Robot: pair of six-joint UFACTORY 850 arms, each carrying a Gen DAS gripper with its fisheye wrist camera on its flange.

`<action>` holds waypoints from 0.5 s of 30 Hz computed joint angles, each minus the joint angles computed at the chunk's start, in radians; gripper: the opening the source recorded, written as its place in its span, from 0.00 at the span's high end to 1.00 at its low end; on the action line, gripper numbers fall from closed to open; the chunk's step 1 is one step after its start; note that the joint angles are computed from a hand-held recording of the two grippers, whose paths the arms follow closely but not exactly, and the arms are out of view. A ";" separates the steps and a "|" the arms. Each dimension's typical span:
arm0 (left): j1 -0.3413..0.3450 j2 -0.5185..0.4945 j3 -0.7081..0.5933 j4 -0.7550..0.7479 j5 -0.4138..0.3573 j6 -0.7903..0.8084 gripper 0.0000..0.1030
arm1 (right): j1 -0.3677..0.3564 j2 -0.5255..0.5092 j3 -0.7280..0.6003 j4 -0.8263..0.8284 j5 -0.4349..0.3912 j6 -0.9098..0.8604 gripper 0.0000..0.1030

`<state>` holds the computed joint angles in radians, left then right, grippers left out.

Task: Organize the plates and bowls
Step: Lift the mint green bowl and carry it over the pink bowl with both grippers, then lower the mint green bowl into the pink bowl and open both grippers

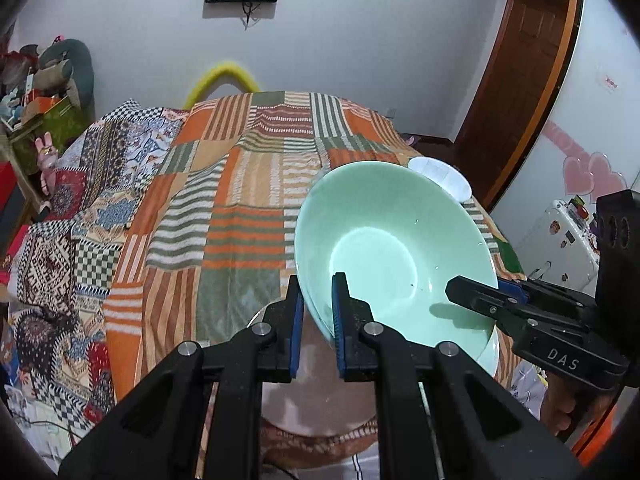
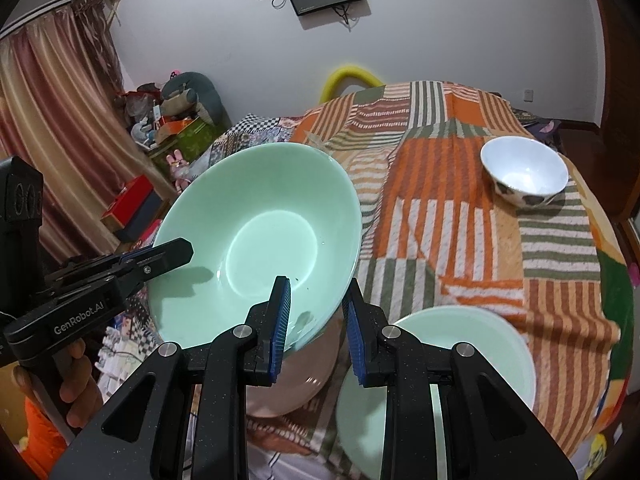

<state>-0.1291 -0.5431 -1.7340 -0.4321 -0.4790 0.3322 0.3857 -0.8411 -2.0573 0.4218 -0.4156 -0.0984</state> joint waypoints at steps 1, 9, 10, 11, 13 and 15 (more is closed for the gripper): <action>0.002 0.006 0.014 0.004 0.003 -0.002 0.89 | 0.001 0.002 0.006 0.011 -0.001 -0.008 0.77; 0.017 0.014 0.071 0.022 -0.006 -0.033 0.88 | 0.018 0.005 0.048 0.044 -0.012 -0.036 0.77; 0.020 0.013 0.078 0.019 -0.007 -0.034 0.88 | 0.019 -0.001 0.044 0.048 -0.019 -0.038 0.77; 0.021 0.011 0.081 0.018 -0.009 -0.036 0.88 | 0.021 -0.001 0.048 0.048 -0.021 -0.037 0.77; 0.025 0.007 0.088 0.016 -0.017 -0.040 0.89 | 0.024 -0.008 0.044 0.043 -0.032 -0.030 0.77; 0.029 0.001 0.093 0.015 -0.025 -0.043 0.89 | 0.027 -0.016 0.038 0.042 -0.046 -0.026 0.77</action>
